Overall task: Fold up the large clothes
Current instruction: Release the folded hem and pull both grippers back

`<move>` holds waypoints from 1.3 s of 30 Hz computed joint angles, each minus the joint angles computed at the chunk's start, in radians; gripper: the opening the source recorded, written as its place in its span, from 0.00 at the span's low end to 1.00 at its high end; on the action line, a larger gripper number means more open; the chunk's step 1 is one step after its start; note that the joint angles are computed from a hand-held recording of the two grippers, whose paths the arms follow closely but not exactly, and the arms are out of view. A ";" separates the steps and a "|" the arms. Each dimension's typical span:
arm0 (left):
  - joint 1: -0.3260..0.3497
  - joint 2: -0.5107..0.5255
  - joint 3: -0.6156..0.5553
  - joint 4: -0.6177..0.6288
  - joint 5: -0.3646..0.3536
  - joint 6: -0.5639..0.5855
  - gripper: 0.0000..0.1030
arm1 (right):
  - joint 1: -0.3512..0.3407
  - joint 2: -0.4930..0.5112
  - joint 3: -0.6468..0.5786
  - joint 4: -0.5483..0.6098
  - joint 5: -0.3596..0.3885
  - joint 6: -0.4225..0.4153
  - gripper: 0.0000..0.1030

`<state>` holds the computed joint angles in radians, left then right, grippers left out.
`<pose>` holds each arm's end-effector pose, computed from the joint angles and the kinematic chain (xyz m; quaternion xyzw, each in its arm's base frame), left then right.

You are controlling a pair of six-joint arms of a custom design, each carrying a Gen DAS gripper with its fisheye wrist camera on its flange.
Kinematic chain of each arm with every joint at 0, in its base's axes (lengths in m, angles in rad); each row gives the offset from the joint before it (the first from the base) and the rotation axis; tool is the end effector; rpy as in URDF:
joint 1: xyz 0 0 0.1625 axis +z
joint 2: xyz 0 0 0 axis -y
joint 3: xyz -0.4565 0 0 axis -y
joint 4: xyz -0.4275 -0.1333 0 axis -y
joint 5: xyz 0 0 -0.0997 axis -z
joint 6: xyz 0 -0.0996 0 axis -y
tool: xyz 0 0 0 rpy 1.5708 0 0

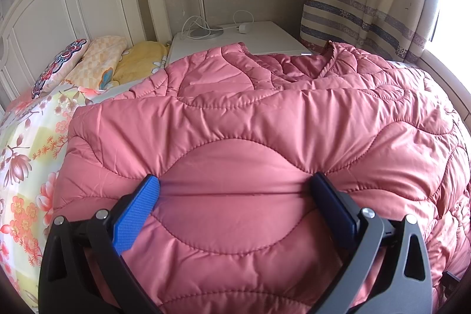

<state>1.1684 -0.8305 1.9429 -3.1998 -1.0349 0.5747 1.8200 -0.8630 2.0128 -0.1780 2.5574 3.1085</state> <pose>-0.0757 -0.6482 0.0909 0.3779 0.8550 -0.2234 0.2762 0.1523 -0.3948 0.0176 -0.0199 -0.8529 0.3071 0.4218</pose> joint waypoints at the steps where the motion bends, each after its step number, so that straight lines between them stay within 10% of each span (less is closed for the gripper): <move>1: -0.002 -0.002 0.004 -0.009 0.006 0.008 0.98 | -0.002 -0.005 0.005 -0.002 -0.007 -0.001 0.96; 8: -0.056 -0.218 0.196 -0.009 0.014 -0.006 0.98 | -0.016 -0.033 0.033 -0.024 -0.041 -0.022 0.96; 15: -0.017 -0.281 0.355 -0.057 0.172 0.025 0.98 | -0.016 -0.032 0.034 -0.027 -0.044 -0.020 0.96; 29: 0.007 -0.491 0.475 0.002 -0.001 0.001 0.98 | 0.036 -0.076 0.080 -0.014 -0.023 0.014 0.96; 39: 0.046 -0.457 0.465 0.081 0.023 -0.049 0.98 | 0.012 -0.068 0.133 -0.038 -0.049 -0.004 0.96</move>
<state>1.2146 -1.2872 2.4074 -3.1193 -1.0123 0.5259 1.8316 -0.9312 2.1453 -0.2156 2.5088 3.1048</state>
